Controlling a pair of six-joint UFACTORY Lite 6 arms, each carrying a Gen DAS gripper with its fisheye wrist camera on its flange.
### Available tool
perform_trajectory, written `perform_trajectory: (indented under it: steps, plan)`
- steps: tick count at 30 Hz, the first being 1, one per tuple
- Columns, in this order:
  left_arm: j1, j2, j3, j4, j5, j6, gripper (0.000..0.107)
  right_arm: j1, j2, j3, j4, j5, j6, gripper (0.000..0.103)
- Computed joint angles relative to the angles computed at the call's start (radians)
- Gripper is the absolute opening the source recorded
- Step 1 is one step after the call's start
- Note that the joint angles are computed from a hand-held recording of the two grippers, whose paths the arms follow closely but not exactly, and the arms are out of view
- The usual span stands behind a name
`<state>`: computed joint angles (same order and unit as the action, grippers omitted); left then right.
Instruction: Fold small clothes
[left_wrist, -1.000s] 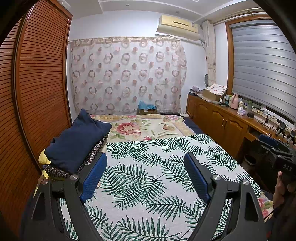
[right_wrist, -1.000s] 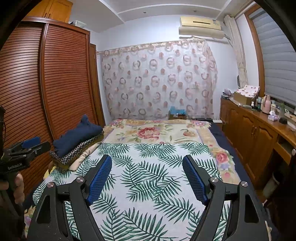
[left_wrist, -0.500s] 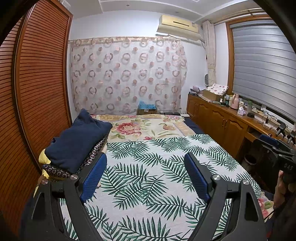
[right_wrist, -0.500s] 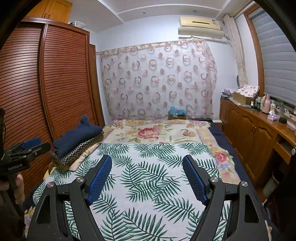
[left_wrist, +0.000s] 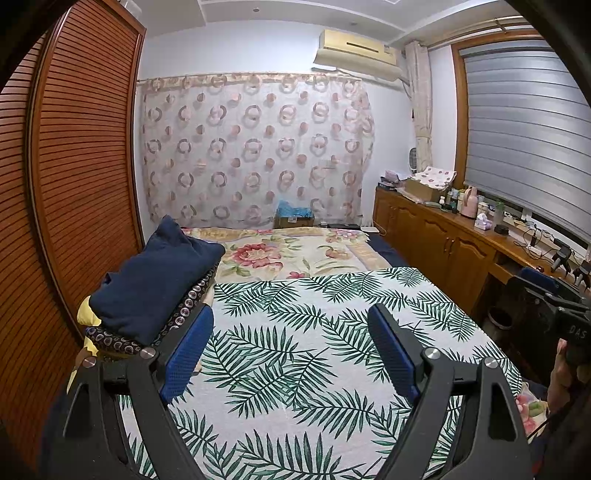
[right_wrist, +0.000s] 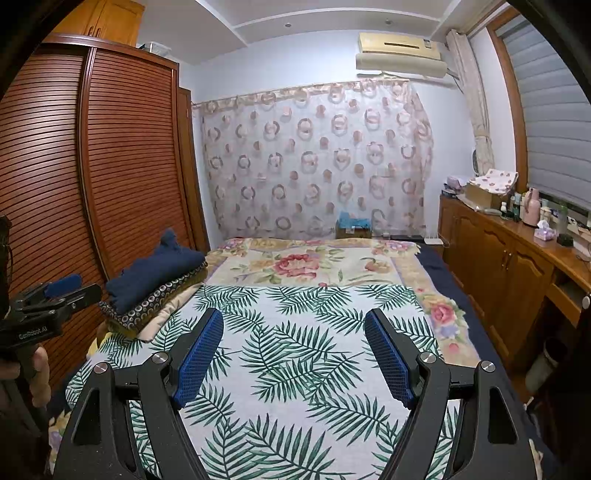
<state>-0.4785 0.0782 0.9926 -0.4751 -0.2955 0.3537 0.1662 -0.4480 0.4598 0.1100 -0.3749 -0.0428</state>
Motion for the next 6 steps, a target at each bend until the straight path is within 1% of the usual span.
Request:
perform_trajectory:
  steps: [6]
  plan:
    - [0.001,0.000,0.000,0.004,0.000,-0.005,0.086,0.003,0.000,-0.001,0.006,-0.001,-0.006,0.081]
